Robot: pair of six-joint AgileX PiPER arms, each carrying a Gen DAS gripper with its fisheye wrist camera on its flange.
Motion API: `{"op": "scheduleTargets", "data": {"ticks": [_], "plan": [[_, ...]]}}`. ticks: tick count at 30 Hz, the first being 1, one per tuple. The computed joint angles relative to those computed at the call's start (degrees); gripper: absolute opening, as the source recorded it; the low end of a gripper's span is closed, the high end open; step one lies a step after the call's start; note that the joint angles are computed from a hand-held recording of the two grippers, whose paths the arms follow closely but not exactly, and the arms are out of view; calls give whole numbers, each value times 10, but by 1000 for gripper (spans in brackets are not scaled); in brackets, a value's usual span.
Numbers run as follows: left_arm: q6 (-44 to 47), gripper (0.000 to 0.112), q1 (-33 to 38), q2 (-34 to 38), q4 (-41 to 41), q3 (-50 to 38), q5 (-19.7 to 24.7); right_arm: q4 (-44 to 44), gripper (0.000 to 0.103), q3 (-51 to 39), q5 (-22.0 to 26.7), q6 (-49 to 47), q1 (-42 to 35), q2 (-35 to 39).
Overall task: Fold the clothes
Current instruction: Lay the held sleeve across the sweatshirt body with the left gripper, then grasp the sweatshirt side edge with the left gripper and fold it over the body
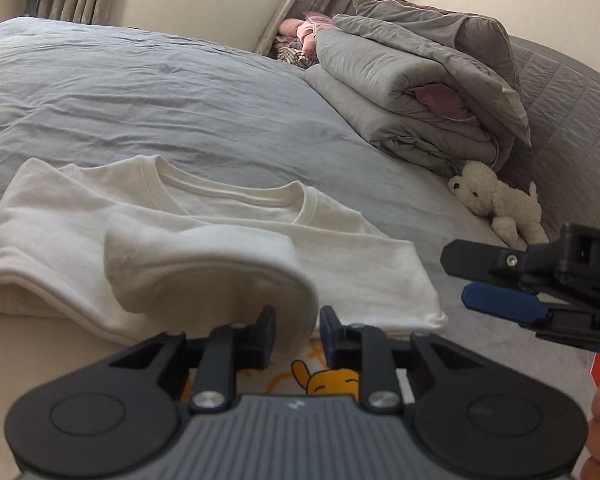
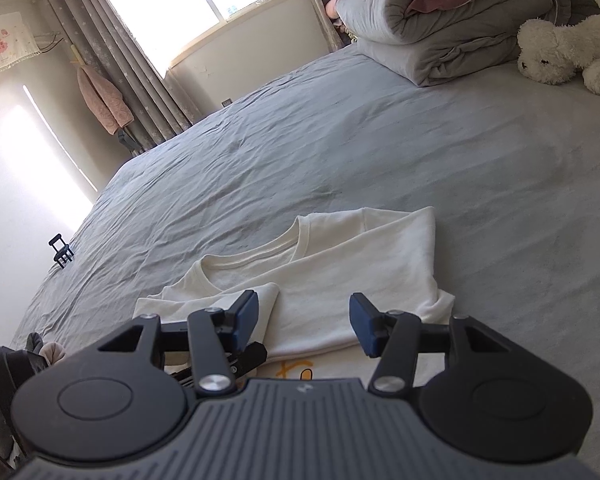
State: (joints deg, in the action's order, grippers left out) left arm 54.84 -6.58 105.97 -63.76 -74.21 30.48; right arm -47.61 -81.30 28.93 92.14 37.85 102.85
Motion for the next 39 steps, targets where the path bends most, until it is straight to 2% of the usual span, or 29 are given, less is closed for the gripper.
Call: {"op": "scheduleTargets", "data": {"ticks": [3, 7, 9, 13, 16, 18, 20, 22, 24, 26, 27, 29, 32, 35, 39], "plan": [[-12, 51, 16, -31, 31, 12, 22, 9, 55, -4, -6, -10, 0, 3], [-26, 51, 60, -64, 76, 15, 62, 20, 55, -22, -6, -37, 8, 16], [-36, 51, 77, -74, 99, 13, 58, 25, 55, -31, -9, -53, 14, 24], [-23, 51, 100, -79, 113, 26, 3, 34, 55, -65, -1, -112, 32, 51], [4, 51, 121, -64, 81, 33, -19, 41, 56, -116, 33, -187, 52, 88], [19, 48, 123, -55, 76, 32, -44, 29, 56, -167, 80, -250, 71, 125], [60, 43, 129, -45, 32, 29, -64, 10, 56, -216, 128, -305, 87, 162], [79, 38, 141, -32, -4, 16, -48, -10, 56, -254, 165, -352, 99, 195], [87, 28, 147, -17, -22, 3, -30, -38, 56, -284, 193, -379, 108, 226], [78, 19, 148, -4, -8, -7, -15, -70, 55, -305, 211, -387, 114, 251], [63, 12, 146, 2, 15, -13, -8, -78, 53, -307, 211, -380, 113, 256], [16, 2, 141, 13, 70, -27, 5, -73, 28, -275, 175, -317, 98, 235], [1, 2, 137, 16, 93, -27, 5, -65, 24, -211, 123, -185, 64, 186], [1, 2, 135, 13, 103, -23, 3, -78, 24, -155, 117, -102, 39, 141], [-5, 2, 134, 10, 116, -20, 3, -66, 24, -88, 114, -45, 12, 95]]}}
